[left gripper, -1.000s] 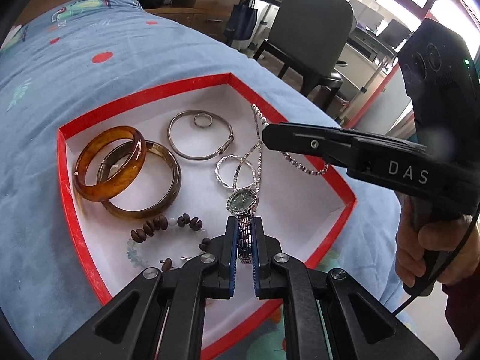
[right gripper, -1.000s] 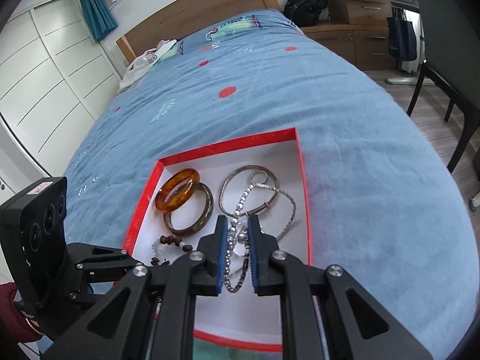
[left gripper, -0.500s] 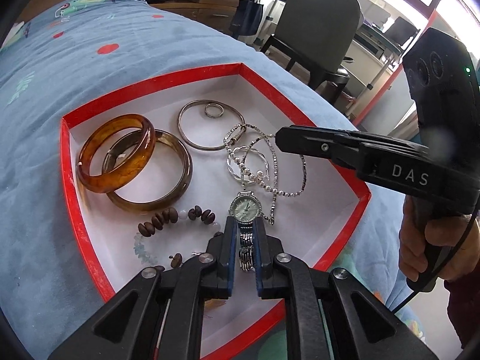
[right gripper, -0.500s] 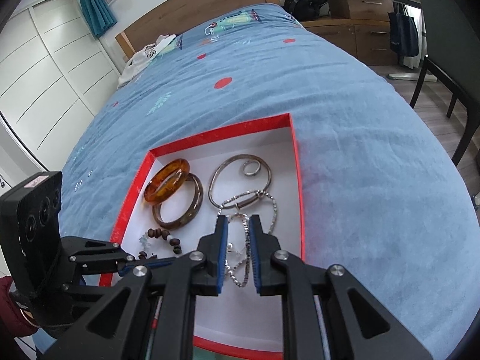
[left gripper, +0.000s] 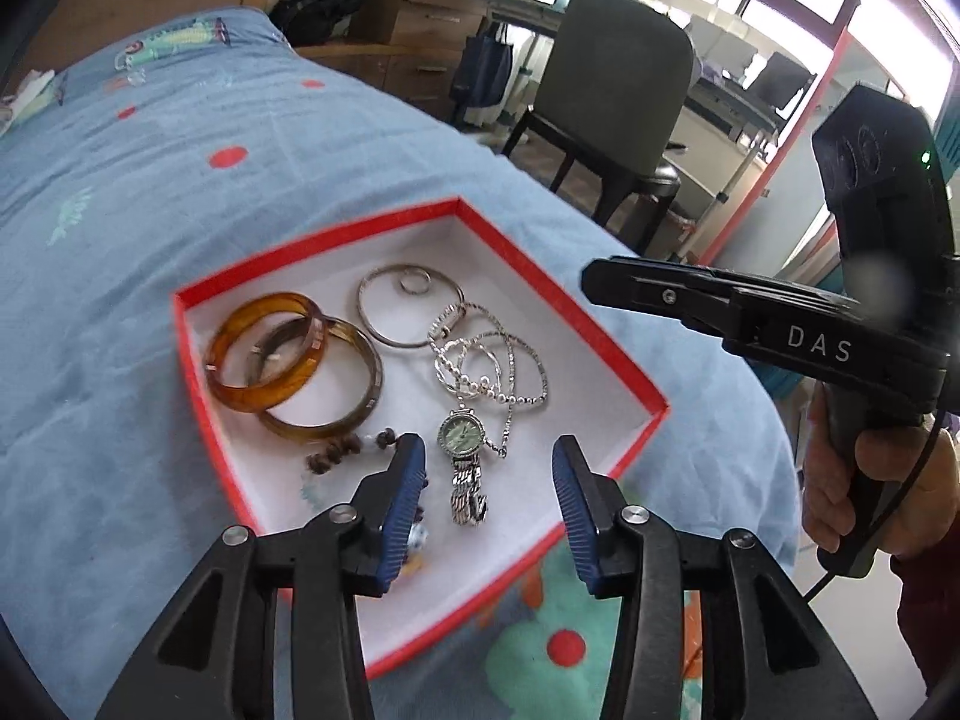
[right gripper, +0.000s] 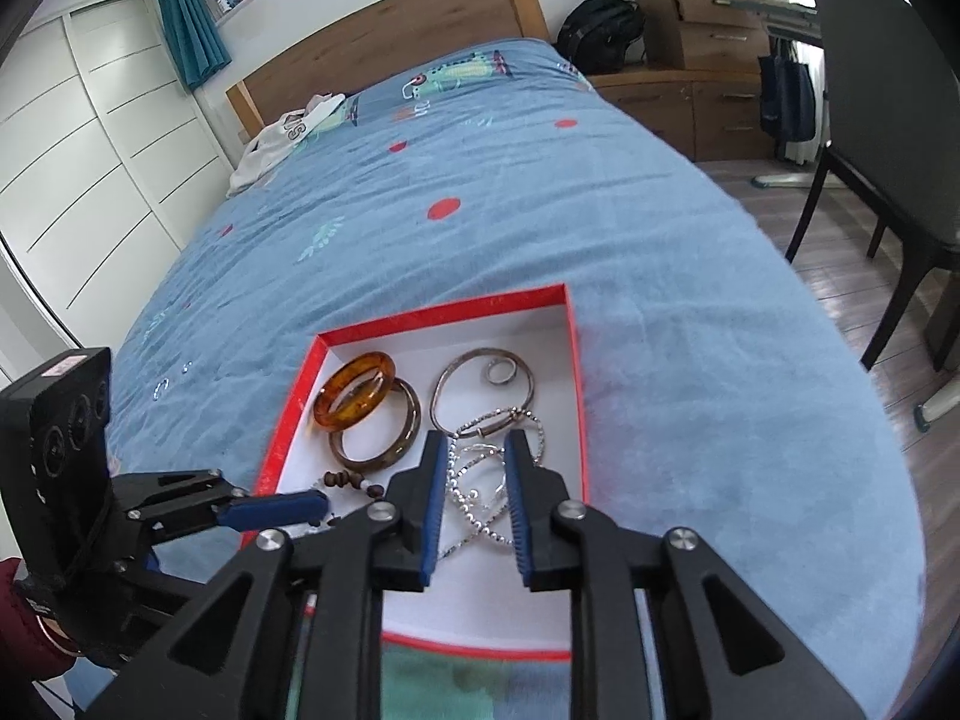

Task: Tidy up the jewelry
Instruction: 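Withdraw both tools from the box toward the last two rings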

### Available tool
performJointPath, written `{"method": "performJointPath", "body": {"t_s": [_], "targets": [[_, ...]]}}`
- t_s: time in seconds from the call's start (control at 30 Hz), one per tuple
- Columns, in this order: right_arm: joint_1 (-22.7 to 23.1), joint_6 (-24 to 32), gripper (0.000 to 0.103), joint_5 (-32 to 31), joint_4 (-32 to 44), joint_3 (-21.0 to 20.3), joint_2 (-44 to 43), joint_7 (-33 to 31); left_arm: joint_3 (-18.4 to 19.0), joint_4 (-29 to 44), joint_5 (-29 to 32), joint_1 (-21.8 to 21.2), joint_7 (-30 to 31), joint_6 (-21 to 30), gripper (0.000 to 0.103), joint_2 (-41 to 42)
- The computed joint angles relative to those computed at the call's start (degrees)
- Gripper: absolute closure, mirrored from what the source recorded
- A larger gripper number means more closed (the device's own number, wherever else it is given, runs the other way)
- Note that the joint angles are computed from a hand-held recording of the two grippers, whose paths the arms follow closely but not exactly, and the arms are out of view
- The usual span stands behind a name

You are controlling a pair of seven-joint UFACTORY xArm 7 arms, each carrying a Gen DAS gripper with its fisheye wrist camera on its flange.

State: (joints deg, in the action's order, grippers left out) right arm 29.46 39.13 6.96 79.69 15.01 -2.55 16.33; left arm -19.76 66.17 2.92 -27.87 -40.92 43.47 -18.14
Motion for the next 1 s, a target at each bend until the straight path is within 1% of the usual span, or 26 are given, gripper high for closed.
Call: {"method": "performJointPath", "body": {"t_s": [0.27,0.43,0.6,0.83,1.0], "targets": [[0.56,4.53,0.076,-6.19,1.28,1.83,-4.45,7.09,-2.95,-0.59,4.16,2.78,-4.86,8.81,0.051,-11.28],[1.10,8.49,0.075,-9.83,2.07,3.95,-7.23,12.44,-4.58,-1.65,4.19,4.97,-6.51,14.70,0.048,-19.77],[1.84,11.21,0.074,-12.52,3.30,6.41,-9.31,17.20,-6.21,-1.92,3.57,8.03,-8.31,20.94,0.042,-27.49],[4.37,13.72,0.072,-17.78,8.38,10.84,-7.68,23.16,-7.65,-1.41,3.44,12.93,-7.36,31.60,0.038,-37.96],[8.00,14.39,0.070,-22.01,12.88,12.67,-3.31,26.91,-6.20,-2.78,2.00,15.79,-5.15,36.74,0.035,-44.59]]}}
